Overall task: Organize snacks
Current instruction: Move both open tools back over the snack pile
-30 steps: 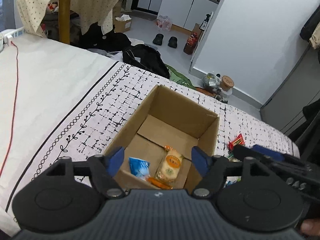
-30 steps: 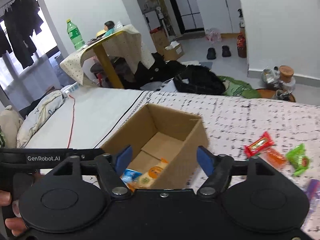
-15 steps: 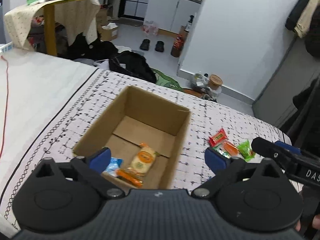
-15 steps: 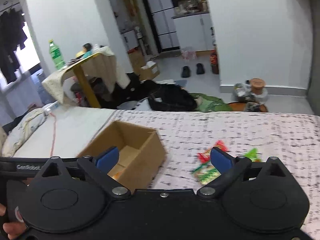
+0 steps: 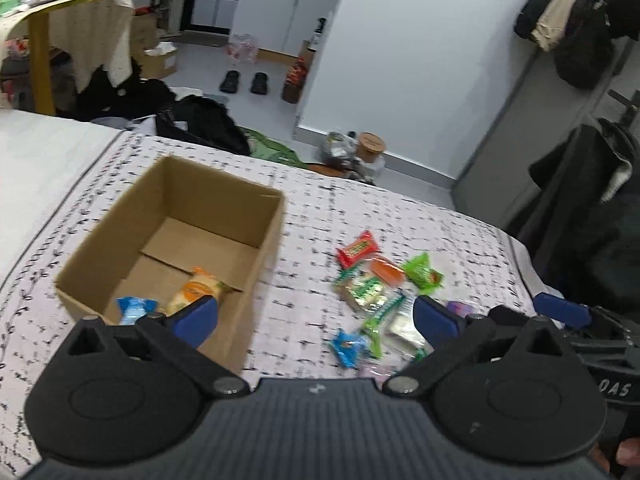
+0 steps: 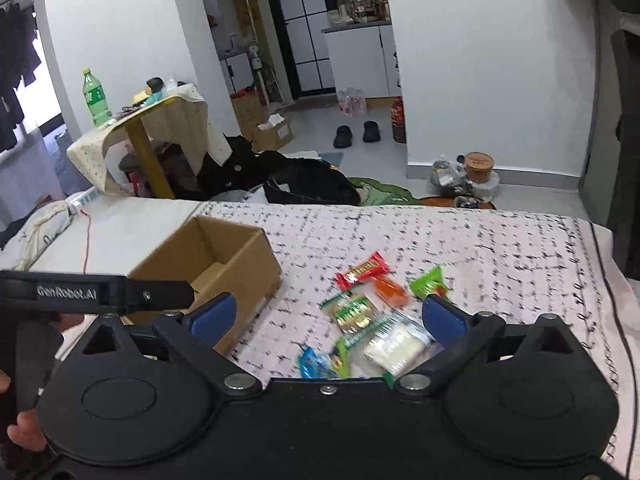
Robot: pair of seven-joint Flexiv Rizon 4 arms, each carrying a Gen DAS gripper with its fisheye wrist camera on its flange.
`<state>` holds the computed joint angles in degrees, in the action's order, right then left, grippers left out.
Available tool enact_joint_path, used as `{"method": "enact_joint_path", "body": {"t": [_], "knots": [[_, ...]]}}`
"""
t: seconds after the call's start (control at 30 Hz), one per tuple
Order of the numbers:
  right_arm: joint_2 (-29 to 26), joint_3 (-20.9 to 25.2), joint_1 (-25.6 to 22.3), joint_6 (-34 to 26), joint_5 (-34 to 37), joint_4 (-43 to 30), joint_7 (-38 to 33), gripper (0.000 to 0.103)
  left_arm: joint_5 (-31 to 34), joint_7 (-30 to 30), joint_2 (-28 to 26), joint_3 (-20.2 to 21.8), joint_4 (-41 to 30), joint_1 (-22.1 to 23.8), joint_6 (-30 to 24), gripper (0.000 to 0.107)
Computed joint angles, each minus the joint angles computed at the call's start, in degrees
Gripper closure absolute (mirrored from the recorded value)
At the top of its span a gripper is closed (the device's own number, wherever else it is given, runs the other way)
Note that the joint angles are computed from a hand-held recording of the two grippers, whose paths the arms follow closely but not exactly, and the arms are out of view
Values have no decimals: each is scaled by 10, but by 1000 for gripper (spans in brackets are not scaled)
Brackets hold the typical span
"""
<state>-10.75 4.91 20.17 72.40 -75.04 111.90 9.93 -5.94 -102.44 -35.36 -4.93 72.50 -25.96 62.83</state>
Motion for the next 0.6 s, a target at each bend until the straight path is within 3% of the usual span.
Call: {"method": "enact_joint_path", "body": {"t": [0.2, 0.6], "knots": [[24, 8, -10, -3, 24, 38, -8, 3, -12, 22, -5, -17, 3, -3, 14, 4], [58, 26, -26, -29, 75, 92, -1, 3, -31, 63, -22, -30, -8, -13, -26, 4]]}}
